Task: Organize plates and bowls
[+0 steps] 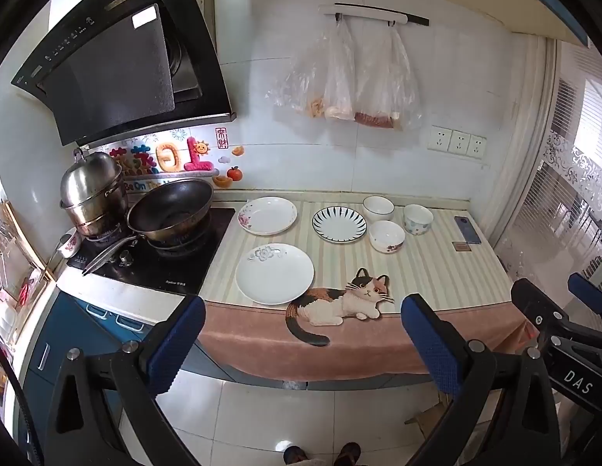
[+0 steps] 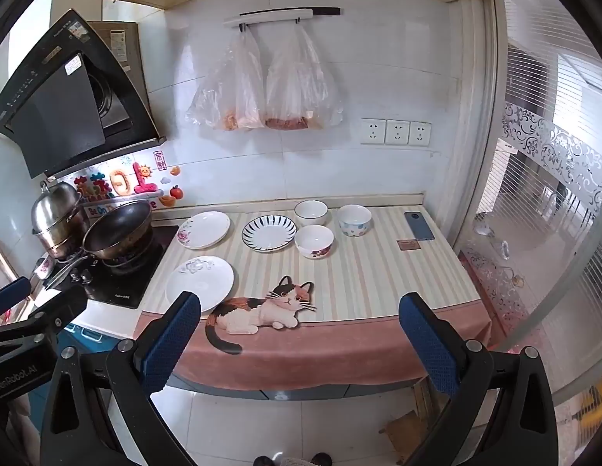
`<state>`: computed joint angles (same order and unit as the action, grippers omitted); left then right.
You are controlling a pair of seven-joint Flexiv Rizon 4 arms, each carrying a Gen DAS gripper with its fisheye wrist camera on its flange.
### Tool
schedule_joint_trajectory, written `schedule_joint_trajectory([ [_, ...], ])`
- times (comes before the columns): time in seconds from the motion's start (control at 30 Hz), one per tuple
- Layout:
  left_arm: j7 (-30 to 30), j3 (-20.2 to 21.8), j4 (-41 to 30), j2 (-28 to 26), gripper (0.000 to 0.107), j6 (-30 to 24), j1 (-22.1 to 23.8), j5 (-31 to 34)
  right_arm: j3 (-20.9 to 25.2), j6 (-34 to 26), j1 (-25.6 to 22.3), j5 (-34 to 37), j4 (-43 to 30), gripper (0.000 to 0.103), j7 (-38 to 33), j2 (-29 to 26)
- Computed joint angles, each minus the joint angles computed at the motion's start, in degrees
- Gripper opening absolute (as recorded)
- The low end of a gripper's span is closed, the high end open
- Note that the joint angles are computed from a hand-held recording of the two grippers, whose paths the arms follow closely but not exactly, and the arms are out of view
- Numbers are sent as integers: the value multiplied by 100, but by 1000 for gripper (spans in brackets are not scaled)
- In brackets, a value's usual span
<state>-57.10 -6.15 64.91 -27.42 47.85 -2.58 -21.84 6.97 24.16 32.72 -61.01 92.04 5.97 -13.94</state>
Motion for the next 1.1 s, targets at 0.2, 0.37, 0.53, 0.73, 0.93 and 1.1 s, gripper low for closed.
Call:
schedule_joint_trajectory([
  [0.2,-33,0,-46,-12,103,-112,15,-13,-5,-53,27,-30,-35,103,-25,-29],
  [0.37,-55,0,-61,-12,103,-138,15,-21,-14,-33,29,-43,-40,103,-22,-33],
  [0.53,-66,-3,44,44,103,-109,-6,-32,-20,2,16,-40,-41,103,-24,-29],
  [0.73,-92,-1,-46,-30,103,-174,-4,-26,-39,-30,63,-12,-205,103,-51,-137],
  [0.93,-134,-12,-306,-196,103,-332,32,-12,-84,55,45,40,-229,103,-67,-145],
  [1.1,-122,-19,-293,-201,103,-331,47,-28,-91,77,49,64,-242,103,-69,-154],
])
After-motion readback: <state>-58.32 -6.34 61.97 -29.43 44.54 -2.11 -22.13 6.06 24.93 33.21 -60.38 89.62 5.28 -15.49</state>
